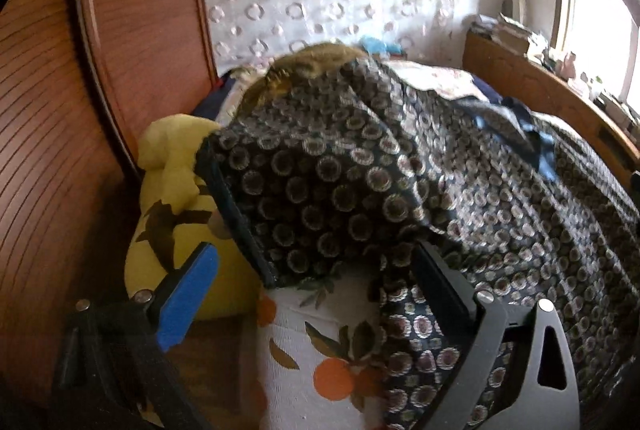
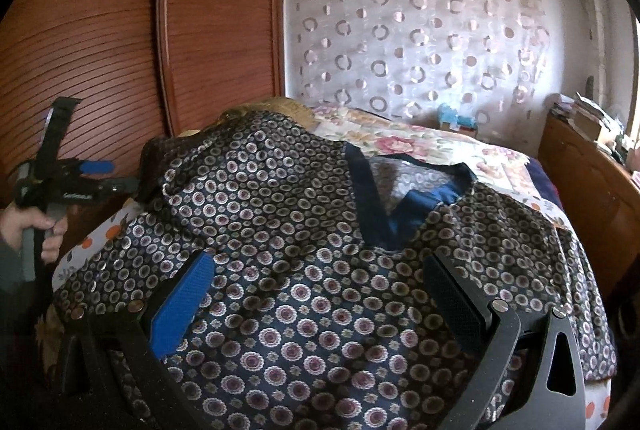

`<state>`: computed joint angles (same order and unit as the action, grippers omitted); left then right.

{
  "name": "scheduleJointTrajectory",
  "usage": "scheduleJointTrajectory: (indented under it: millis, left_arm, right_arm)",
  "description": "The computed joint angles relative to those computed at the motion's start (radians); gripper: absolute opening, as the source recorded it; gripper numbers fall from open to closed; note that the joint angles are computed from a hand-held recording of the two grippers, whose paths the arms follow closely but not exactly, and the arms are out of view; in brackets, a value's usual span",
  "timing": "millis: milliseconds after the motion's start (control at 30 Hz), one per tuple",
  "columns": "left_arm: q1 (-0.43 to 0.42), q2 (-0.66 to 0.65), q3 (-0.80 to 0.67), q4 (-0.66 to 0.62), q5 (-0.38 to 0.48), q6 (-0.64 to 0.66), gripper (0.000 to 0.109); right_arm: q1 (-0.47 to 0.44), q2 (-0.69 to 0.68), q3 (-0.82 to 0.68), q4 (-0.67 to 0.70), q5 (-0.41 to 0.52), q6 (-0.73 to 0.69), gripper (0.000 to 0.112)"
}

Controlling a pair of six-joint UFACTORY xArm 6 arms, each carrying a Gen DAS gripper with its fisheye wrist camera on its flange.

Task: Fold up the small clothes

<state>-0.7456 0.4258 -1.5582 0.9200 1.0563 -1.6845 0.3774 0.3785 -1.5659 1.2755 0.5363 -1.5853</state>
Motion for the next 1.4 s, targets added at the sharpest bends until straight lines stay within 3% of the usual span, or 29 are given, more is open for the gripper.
scheduleJointTrajectory:
  millis: [100, 233, 333, 433, 600, 833, 1033, 1300, 1367, 1400]
  left_arm:
    - [0.026, 0.015, 0.001, -0.05, -0.036, 0.052, 0.086]
    - [0.038, 0.055, -0.043, -0.094, -0.014, 0.123, 0.081]
    - [0.045, 0.082, -0.083, -0.123, 0.033, 0.158, 0.071]
    - [0.057, 0.079, -0.075, -0.116, 0.013, 0.14, 0.059]
    - [0.046, 0.053, -0.056, -0.044, 0.027, 0.072, 0.007]
    - [0.017, 0.019, -0.075, 0.081, 0.047, 0.025, 0.003]
    - [0.027, 0.076, -0.213, 0.109, 0.016, 0.117, 0.003]
    - [-0.006, 0.237, -0.468, 0.04, -0.016, 0.287, 0.003]
    - [-0.024, 0.239, -0.471, 0.034, -0.008, 0.285, 0.009]
    - [-0.028, 0.225, -0.449, 0.036, -0.019, 0.275, 0.018]
  right_arm:
    - [-0.001, 0.0, 0.002, -0.017, 0.002, 0.009, 0.103]
    - [-0.001, 0.004, -0.004, -0.03, -0.001, 0.022, 0.103]
    - [-0.002, 0.009, -0.008, -0.034, -0.001, 0.03, 0.103]
    - [0.0, 0.017, -0.013, -0.037, -0.006, 0.037, 0.103]
    - [-0.007, 0.02, -0.013, -0.042, -0.007, 0.049, 0.103]
    - [-0.022, 0.02, -0.012, -0.049, 0.001, 0.08, 0.103]
    - [-0.035, 0.022, -0.019, -0.041, 0.004, 0.085, 0.103]
    - [-0.058, 0.02, -0.015, -0.043, 0.014, 0.101, 0.103]
    - [-0.061, 0.02, -0.017, -0.053, 0.014, 0.109, 0.103]
    - [-0.061, 0.025, -0.024, -0.061, 0.014, 0.118, 0.103]
